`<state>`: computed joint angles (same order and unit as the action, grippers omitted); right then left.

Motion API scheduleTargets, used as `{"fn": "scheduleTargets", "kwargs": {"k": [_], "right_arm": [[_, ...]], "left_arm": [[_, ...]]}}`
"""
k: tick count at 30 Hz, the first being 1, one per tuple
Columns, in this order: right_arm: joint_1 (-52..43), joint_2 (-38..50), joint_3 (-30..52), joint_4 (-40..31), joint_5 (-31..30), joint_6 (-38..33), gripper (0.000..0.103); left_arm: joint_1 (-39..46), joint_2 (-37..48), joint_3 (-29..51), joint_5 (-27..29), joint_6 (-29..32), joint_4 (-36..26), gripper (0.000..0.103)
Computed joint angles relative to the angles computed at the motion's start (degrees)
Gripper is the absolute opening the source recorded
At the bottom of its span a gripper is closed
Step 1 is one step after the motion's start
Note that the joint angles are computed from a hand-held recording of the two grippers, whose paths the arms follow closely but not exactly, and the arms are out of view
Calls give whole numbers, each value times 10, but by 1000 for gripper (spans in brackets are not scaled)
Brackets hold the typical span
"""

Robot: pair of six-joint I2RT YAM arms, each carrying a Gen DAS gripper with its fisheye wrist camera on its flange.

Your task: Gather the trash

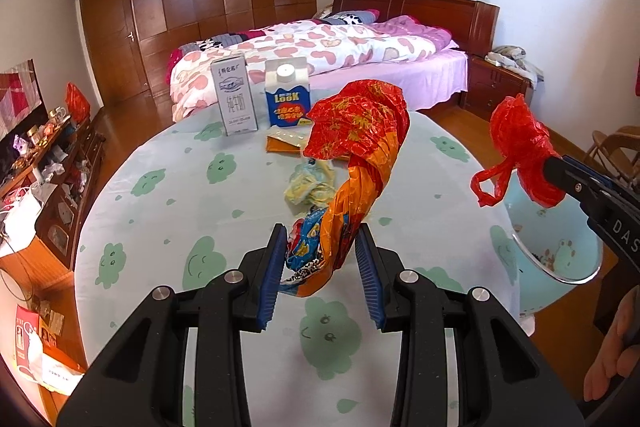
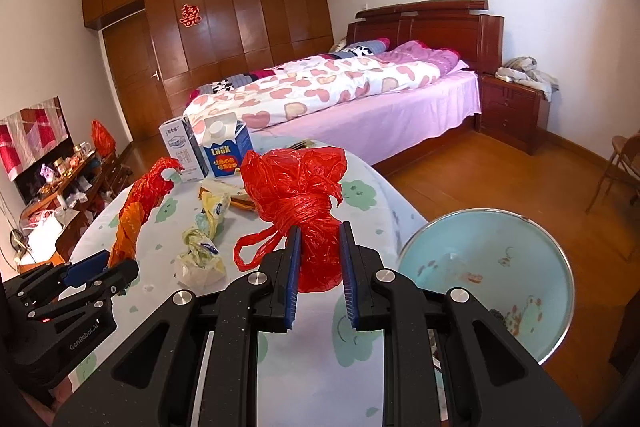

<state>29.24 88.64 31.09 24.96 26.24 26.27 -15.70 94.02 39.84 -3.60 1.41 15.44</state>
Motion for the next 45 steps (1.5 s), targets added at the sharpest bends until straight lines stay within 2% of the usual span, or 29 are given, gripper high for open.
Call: {"fn": "scheduleTargets", "kwargs": {"k": [29, 45], "right_arm": [[-32, -169, -116, -52, 48, 5, 20], [-78, -226, -145, -73, 32, 5, 20]], "left_arm": [[-93, -52, -20, -39, 1, -12, 36], [-153, -30, 14, -62, -2, -29, 36]]}}
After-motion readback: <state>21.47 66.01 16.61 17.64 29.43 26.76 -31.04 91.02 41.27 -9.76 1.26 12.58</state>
